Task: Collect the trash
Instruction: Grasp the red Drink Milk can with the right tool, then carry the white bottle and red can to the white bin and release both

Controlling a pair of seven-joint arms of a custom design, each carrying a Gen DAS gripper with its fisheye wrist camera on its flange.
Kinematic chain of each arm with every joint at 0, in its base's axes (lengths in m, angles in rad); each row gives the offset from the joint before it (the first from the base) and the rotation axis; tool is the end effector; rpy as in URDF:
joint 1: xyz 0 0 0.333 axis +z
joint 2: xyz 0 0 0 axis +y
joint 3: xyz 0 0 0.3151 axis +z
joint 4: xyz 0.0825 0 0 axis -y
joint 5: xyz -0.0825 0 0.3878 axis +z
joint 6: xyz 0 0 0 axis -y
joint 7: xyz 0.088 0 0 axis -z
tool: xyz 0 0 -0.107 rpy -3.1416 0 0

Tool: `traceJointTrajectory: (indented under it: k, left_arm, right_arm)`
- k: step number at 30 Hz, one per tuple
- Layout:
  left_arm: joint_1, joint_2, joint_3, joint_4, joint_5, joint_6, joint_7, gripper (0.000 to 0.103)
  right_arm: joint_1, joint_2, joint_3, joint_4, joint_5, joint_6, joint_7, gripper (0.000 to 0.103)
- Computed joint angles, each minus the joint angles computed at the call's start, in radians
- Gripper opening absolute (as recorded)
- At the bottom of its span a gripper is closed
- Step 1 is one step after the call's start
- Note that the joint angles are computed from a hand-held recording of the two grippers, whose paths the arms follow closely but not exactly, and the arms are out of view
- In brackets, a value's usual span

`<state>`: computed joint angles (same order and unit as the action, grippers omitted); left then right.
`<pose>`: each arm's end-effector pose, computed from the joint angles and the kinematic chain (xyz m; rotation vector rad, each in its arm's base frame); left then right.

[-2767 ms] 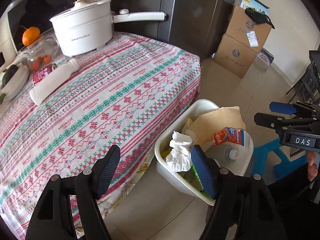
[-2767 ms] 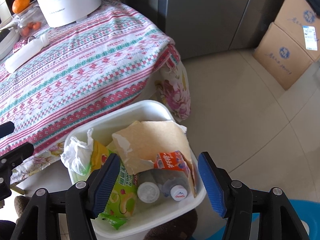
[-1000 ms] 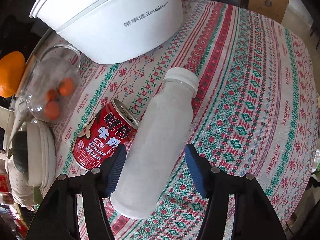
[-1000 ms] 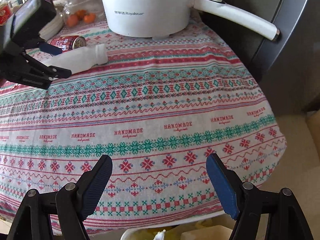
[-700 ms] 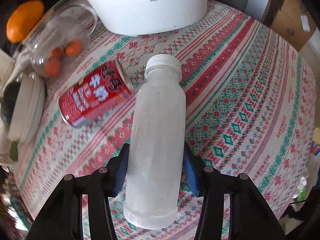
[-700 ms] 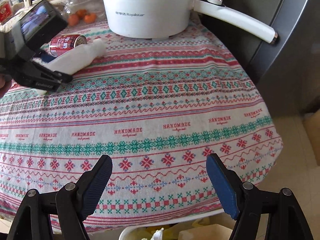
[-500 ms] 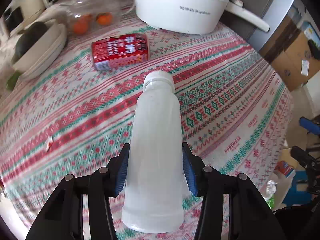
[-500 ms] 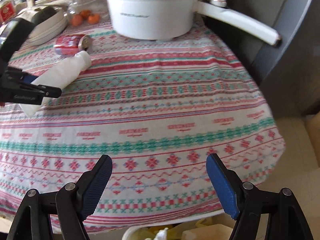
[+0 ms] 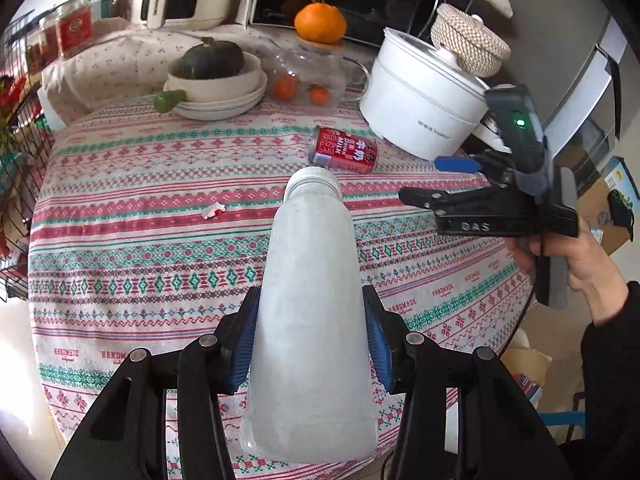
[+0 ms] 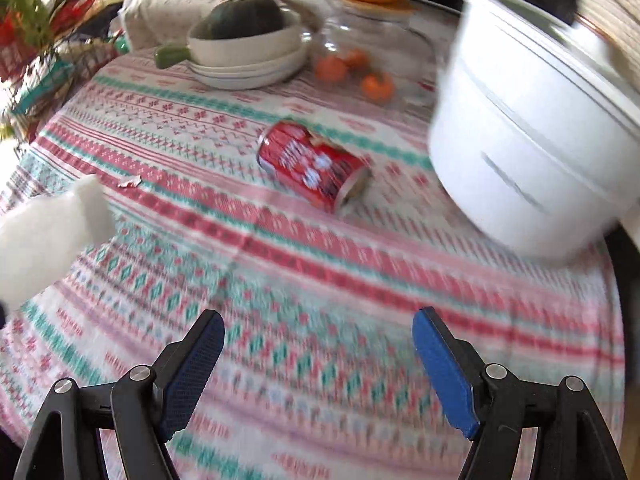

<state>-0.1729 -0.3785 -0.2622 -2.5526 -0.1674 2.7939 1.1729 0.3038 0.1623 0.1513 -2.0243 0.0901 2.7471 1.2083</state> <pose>0.4198 -0.1913 0.4624 -2.0731 1.8946 -0.8298 0.5670 0.2694 0.4310 -2.4128 1.0709 -0.4322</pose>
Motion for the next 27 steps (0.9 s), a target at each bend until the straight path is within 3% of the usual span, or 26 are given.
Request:
traceJointTrajectory:
  k: [5,8,15,17,22,27]
  left_arm:
    - [0.026,-0.015,0.028,-0.029,-0.015,0.001,0.004,0.051]
    - [0.05,-0.024,0.041,-0.048,-0.016,-0.009,0.002,0.051]
    - [0.066,-0.056,0.055,-0.08,-0.041,-0.012,0.014,0.051]
    - [0.066,-0.065,0.057,-0.083,-0.049,-0.004,0.016,0.051]
    - [0.061,-0.099,0.051,-0.1,-0.062,0.023,0.025,0.051]
    - [0.016,-0.133,0.061,-0.115,-0.099,0.046,0.059,0.051]
  right_arm:
    - [0.092,0.221,-0.061,0.263,-0.288,-0.033,0.113,0.081]
    - [0.079,0.339,-0.021,0.411,-0.288,-0.096,0.06,0.081]
    - [0.186,0.488,-0.117,0.586,-0.471,-0.149,0.126,0.079]
    - [0.185,0.495,-0.115,0.587,-0.481,-0.124,0.15,0.07]
    - [0.182,0.444,-0.099,0.525,-0.447,-0.136,0.249,0.065]
    - [0.163,0.25,-0.081,0.297,-0.439,-0.101,0.351,0.064]
